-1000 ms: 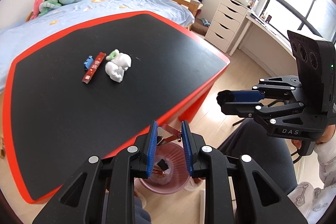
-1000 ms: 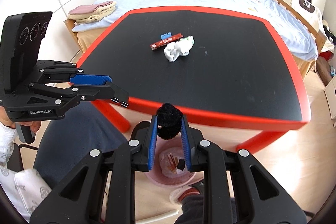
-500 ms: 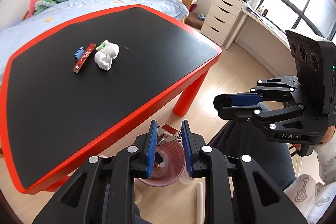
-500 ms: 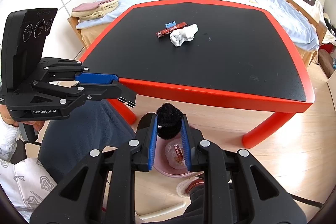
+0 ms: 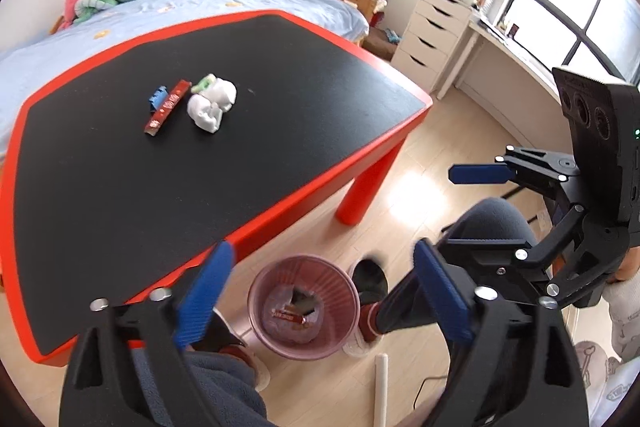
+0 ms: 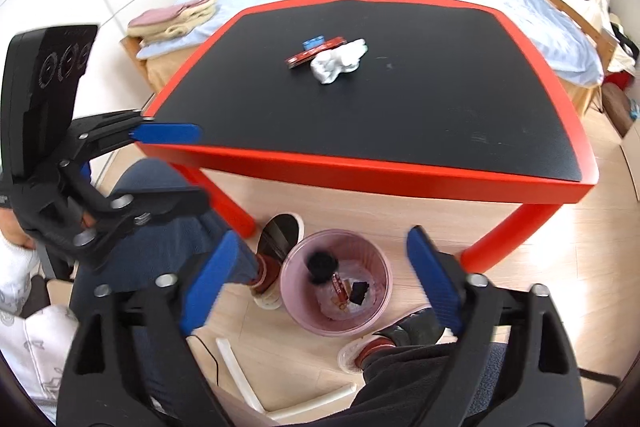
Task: Collect trash
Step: 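Carry the black clip and sock over the wastebasket and release both, then move both tools back over the table toward the white cloth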
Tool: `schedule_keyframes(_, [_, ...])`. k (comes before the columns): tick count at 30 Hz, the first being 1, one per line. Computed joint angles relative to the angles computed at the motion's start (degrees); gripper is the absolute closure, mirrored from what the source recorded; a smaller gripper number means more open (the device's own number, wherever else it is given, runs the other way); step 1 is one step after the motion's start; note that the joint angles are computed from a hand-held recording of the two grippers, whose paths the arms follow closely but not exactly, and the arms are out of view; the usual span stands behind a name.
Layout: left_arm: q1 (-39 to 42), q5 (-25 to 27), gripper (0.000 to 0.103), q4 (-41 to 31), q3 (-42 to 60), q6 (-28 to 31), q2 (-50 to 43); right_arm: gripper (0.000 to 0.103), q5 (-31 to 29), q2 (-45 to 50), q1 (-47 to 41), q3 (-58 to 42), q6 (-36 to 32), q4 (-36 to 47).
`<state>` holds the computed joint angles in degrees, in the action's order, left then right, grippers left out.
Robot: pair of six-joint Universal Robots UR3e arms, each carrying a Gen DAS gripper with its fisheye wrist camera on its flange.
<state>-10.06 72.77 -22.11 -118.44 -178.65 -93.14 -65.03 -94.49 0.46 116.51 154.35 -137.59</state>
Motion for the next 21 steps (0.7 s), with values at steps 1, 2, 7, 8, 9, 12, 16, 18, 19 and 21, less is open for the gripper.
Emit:
schedule_keyframes(1, [-0.2,0.9,0.012,-0.4,0.3,-0.2,-0.1,0.011,-1.2,0.4,0.4,-0.3,0.7,-0.4])
schedule_keyframes(2, [-0.2,1.6,0.011,-0.4,0.3,-0.4,-0.1,0.01,-1.6,0.5,0.5,-0.1,1.0,-0.9])
schedule_keyframes(7, [0.9,1.9,0.008,-0.5,-0.7,-1.3,1.5,0.004,-1.6,0.6,0.5,0.2,1.8,-1.1])
schedule_keyframes(8, [0.9,2.1,0.008,-0.5,-1.0,-1.4,1.9,0.003,-1.4,0.7,0.5,0.0,1.8,-0.8])
schedule_keyframes(9, [0.9,2.5,0.008,-0.6,-0.9,-1.4,2.1,0.003,-1.4,0.9,0.4,-0.1,1.9,-0.7])
schedule_keyframes(12, [1.1,2.9,0.008,-1.1,-1.2,-1.5,2.8,0.003,-1.3,0.9,0.4,-0.1,1.8,-0.4])
schedule_keyframes(16, [1.6,3.1,0.008,-1.8,-1.6,-1.8,3.8,0.003,-1.1,0.9,0.5,-0.3,1.3,-0.1])
schedule_keyframes(18, [1.8,3.2,0.008,-2.0,-1.9,-1.9,4.2,0.003,-0.8,0.7,0.2,-0.4,1.0,0.2])
schedule_keyframes(19, [1.9,3.3,0.008,-2.2,-2.0,-2.0,4.3,0.003,-0.7,0.7,0.1,-0.4,1.0,0.3])
schedule_keyframes(21, [2.3,3.1,0.008,-2.5,-2.1,-2.1,4.8,0.003,-0.6,0.8,0.1,-0.7,0.9,0.6])
